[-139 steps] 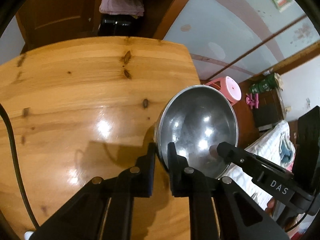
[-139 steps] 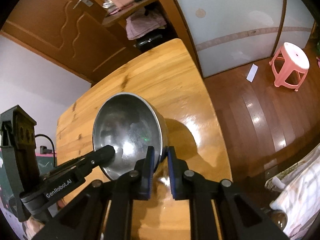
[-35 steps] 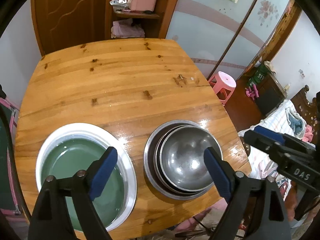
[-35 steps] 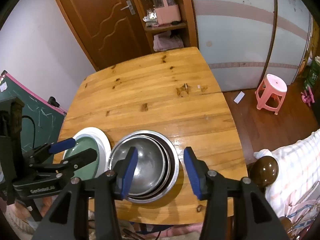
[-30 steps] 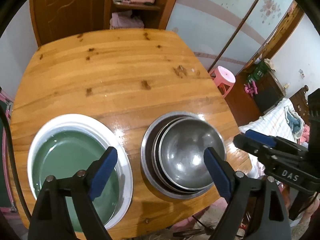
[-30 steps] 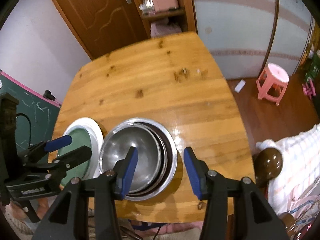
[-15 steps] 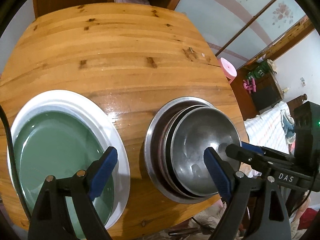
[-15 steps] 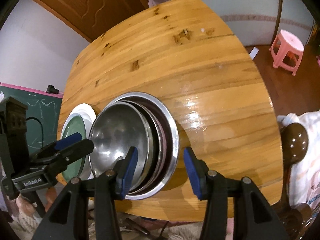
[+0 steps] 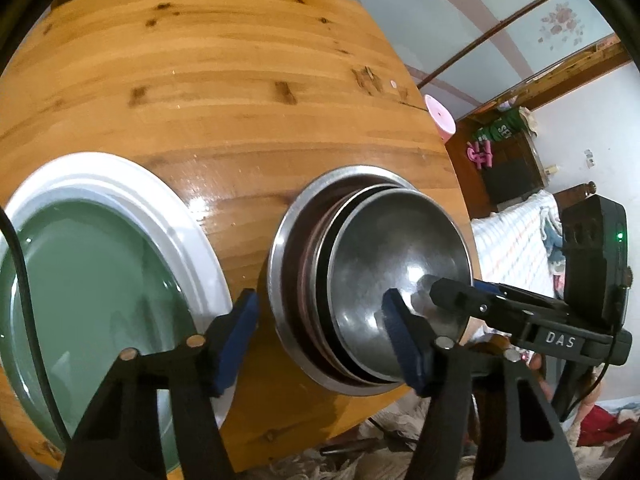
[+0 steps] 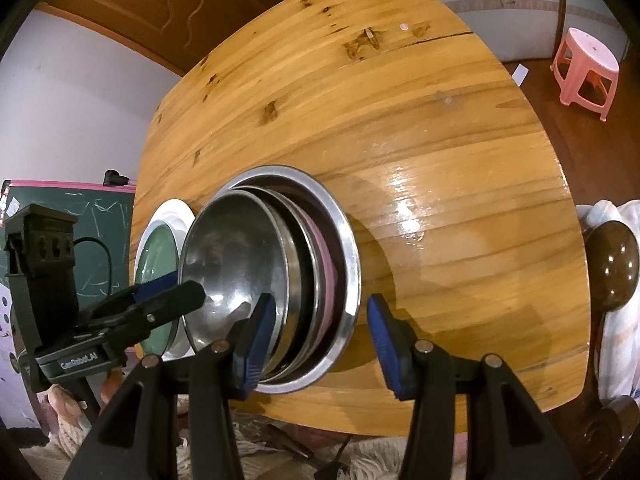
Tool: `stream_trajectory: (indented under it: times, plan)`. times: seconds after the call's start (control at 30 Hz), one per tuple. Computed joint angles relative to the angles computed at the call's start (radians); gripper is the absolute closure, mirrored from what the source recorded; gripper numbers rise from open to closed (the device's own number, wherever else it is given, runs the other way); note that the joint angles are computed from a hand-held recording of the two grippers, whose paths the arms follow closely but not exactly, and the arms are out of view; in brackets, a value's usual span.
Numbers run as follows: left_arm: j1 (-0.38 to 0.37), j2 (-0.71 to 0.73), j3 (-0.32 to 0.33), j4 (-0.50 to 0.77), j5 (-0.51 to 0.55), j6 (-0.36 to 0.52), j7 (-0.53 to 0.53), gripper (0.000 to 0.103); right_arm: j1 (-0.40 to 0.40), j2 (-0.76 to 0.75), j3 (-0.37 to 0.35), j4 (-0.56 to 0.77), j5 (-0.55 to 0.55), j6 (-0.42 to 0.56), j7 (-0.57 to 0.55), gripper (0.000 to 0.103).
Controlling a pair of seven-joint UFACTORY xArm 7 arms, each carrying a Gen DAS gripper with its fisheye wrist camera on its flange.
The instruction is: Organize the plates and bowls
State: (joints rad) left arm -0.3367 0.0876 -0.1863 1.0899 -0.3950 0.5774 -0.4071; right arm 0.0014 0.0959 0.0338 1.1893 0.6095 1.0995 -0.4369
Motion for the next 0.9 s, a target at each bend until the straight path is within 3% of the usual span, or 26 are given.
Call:
stream_trajectory:
  times: [0.13, 0.33, 0.43, 0.9]
  plan:
    - [0.013, 0.006, -0.007, 0.001, -0.108, 0.012, 0.067, 0.048, -0.003, 0.006, -0.001, 0.008, 0.002, 0.010, 0.000, 0.063]
    - [0.017, 0.009, -0.004, 0.000, -0.147, 0.018, 0.084, 0.053, 0.000, 0.007, 0.000, 0.006, -0.016, -0.003, 0.020, 0.071]
    - [0.015, 0.011, -0.001, 0.005, -0.121, 0.029, 0.064, 0.059, -0.005, 0.010, -0.003, 0.010, -0.016, 0.004, 0.026, 0.075]
    - [0.009, -0.005, 0.003, 0.012, -0.045, 0.059, 0.010, 0.061, 0.016, -0.004, 0.007, 0.019, -0.078, -0.002, 0.072, 0.075]
